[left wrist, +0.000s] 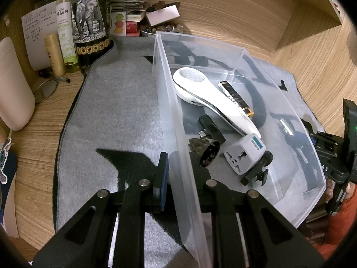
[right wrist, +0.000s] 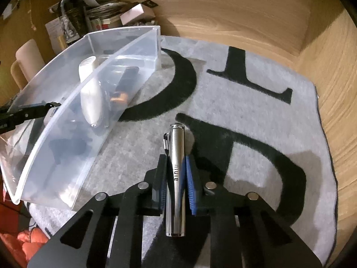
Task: Organize rigid objects
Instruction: 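Grasp the silver metal tube on the mat with the right tool, then lift the silver tube into the box and open the right tool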
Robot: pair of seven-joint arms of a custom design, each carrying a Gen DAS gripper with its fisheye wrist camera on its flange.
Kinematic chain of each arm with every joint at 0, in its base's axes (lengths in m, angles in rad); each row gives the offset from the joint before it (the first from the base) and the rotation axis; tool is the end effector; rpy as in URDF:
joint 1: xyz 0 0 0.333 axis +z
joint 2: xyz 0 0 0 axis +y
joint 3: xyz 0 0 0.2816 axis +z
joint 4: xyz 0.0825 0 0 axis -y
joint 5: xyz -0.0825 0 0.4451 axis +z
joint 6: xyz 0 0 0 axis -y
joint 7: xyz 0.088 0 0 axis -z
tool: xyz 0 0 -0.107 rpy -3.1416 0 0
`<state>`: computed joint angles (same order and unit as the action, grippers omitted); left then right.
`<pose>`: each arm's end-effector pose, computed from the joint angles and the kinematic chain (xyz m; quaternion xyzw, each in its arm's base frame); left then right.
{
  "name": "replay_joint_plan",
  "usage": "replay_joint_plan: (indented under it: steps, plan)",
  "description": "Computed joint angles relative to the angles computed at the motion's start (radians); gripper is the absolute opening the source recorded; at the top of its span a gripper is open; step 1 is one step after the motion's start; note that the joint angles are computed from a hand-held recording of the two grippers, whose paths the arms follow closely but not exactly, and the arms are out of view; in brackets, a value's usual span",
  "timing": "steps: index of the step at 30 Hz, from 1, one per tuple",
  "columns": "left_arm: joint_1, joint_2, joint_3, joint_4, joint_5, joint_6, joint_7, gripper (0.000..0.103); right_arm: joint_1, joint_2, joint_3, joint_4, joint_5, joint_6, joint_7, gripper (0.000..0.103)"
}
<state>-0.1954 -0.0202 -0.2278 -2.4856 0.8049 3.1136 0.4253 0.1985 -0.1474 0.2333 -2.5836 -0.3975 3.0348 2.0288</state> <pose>0.4619 -0.2749 0.2716 -0.6431 0.6946 -0.2918 0.1373 0.4611 0.2420 0.2926 -0.7859 0.5413 -0.1833 0.2363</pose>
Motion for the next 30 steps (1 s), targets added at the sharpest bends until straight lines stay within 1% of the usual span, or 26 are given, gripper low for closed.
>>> replay_joint_plan:
  steps: [3, 8, 10, 12, 16, 18, 21, 23, 28, 30]
  plan:
    - [0.000, 0.000, 0.000, 0.000, 0.004, 0.001, -0.003, 0.016, -0.002, -0.005, -0.001, -0.003, 0.003, 0.012, 0.001, 0.015]
    - [0.000, 0.000, 0.000, 0.001, 0.005, 0.001, -0.004, 0.016, -0.045, -0.028, 0.031, -0.009, -0.031, 0.037, 0.038, 0.015]
    - [0.000, 0.001, 0.000, 0.001, 0.007, 0.002, -0.008, 0.016, -0.092, -0.043, 0.070, -0.011, -0.074, 0.047, 0.086, 0.015]
    - [0.001, 0.002, 0.001, 0.002, 0.012, 0.004, -0.014, 0.016, -0.118, -0.055, 0.090, -0.013, -0.089, 0.055, 0.109, 0.015]
    - [0.000, 0.003, 0.003, 0.003, 0.014, 0.004, -0.015, 0.016, -0.173, -0.090, 0.141, -0.017, -0.101, 0.083, 0.133, 0.015]
    - [0.000, 0.002, 0.003, 0.002, 0.016, 0.004, -0.017, 0.016, -0.211, -0.109, 0.180, -0.017, -0.102, 0.101, 0.136, 0.015]
    - [0.000, 0.002, 0.003, 0.002, 0.016, 0.004, -0.017, 0.016, -0.241, -0.124, 0.213, -0.013, -0.075, 0.130, 0.116, 0.015]
    - [0.001, 0.005, 0.003, 0.005, 0.017, 0.005, -0.018, 0.016, -0.272, -0.129, 0.249, -0.002, -0.063, 0.146, 0.106, 0.015]
    - [0.001, 0.003, 0.003, 0.003, 0.023, 0.004, -0.023, 0.016, -0.315, -0.125, 0.316, 0.031, -0.026, 0.183, 0.056, 0.015]
    - [0.001, 0.004, 0.003, 0.004, 0.023, 0.005, -0.023, 0.016, -0.338, -0.123, 0.352, 0.045, -0.010, 0.195, 0.039, 0.015]
